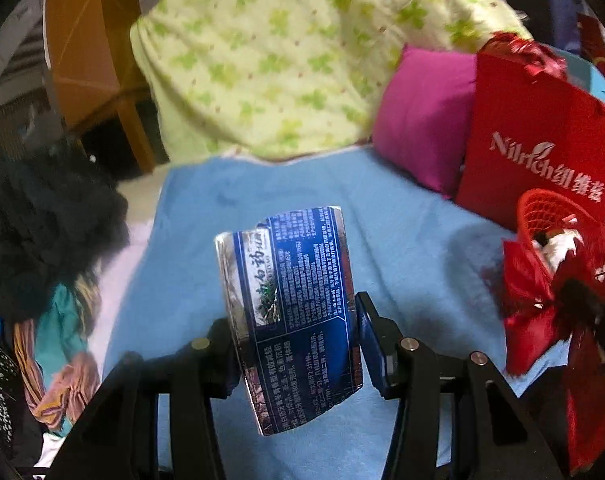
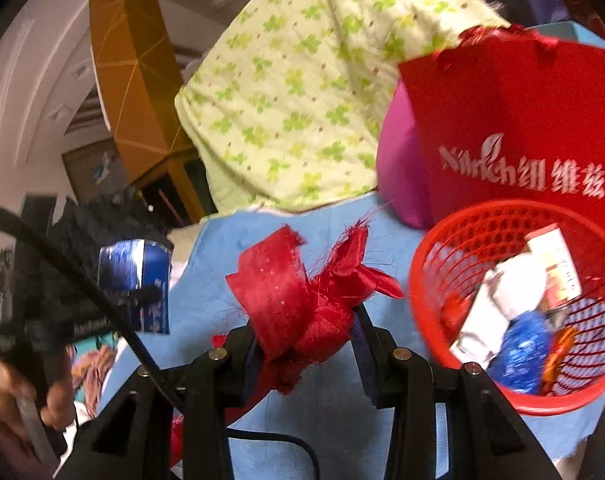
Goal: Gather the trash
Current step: 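Hold the pill box and ribbon raised and carry them toward the basket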
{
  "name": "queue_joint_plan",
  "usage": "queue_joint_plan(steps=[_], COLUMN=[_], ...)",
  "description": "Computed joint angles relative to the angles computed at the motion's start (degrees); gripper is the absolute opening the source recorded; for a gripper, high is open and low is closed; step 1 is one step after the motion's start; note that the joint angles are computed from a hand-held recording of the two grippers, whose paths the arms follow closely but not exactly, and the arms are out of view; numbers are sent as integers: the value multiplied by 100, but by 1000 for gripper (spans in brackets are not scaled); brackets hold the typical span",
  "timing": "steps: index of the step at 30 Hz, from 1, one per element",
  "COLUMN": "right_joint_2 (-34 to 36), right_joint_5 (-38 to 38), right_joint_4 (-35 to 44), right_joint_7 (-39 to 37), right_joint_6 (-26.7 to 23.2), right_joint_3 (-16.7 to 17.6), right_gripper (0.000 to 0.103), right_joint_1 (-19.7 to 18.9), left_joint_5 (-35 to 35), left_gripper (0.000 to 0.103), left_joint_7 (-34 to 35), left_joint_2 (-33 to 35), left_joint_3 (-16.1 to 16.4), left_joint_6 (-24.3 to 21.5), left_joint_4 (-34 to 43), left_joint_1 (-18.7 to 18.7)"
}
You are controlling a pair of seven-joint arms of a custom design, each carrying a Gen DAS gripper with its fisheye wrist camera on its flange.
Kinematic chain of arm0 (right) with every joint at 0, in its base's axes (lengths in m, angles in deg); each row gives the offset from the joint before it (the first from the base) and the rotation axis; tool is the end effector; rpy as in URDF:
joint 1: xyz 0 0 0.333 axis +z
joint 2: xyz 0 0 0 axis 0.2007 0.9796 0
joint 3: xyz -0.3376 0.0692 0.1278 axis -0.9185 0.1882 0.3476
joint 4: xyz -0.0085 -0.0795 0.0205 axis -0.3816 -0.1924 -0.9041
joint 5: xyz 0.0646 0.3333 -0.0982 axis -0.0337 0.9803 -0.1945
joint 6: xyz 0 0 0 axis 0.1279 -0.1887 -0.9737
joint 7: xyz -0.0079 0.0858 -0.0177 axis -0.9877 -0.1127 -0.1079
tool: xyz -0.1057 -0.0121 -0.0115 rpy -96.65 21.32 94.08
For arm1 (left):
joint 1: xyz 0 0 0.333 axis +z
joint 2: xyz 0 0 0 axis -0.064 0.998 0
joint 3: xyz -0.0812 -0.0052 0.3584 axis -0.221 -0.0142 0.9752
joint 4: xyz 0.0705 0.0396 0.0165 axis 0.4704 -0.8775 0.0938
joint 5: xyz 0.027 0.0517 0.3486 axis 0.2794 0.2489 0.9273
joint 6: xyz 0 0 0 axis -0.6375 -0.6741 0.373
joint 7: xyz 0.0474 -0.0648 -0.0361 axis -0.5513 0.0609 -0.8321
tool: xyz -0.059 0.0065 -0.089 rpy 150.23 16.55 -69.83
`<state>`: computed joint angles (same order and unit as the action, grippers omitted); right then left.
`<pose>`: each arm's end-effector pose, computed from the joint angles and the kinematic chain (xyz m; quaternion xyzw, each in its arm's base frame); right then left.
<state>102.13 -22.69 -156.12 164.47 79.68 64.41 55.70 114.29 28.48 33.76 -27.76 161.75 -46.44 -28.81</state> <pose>0.5677 0.4922 0.5748 -0.5884 0.5931 -0.2187 0.5041 0.6217 -0.3140 0.6356 -0.6063 0.6669 -0.2441 0.3579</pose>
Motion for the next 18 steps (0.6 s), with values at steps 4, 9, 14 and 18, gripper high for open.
queue_joint_plan(steps=[4, 9, 14, 18], right_joint_2=[-380, -656, -909, -1002], right_joint_5=[-608, -1262, -1882, -2177], right_joint_4=[-330, -464, -604, -687], right_joint_7=[661, 1264, 1732, 1972], right_joint_6=[-46, -85, -235, -302], right_joint_3=[-318, -249, -116, 91], right_gripper=[43, 43, 43, 43], right_joint_1=[255, 219, 169, 20], left_joint_5=[328, 625, 933, 1011], left_gripper=[52, 52, 53, 53], left_joint_7=[-224, -408, -589, -638], left_joint_2=[-175, -281, -342, -320], left_joint_3=[5, -77, -163, -201], left_joint_6=[117, 99, 70, 44], left_joint_4=[-210, -290, -347, -341], left_joint_1=[-106, -184, -244, -274])
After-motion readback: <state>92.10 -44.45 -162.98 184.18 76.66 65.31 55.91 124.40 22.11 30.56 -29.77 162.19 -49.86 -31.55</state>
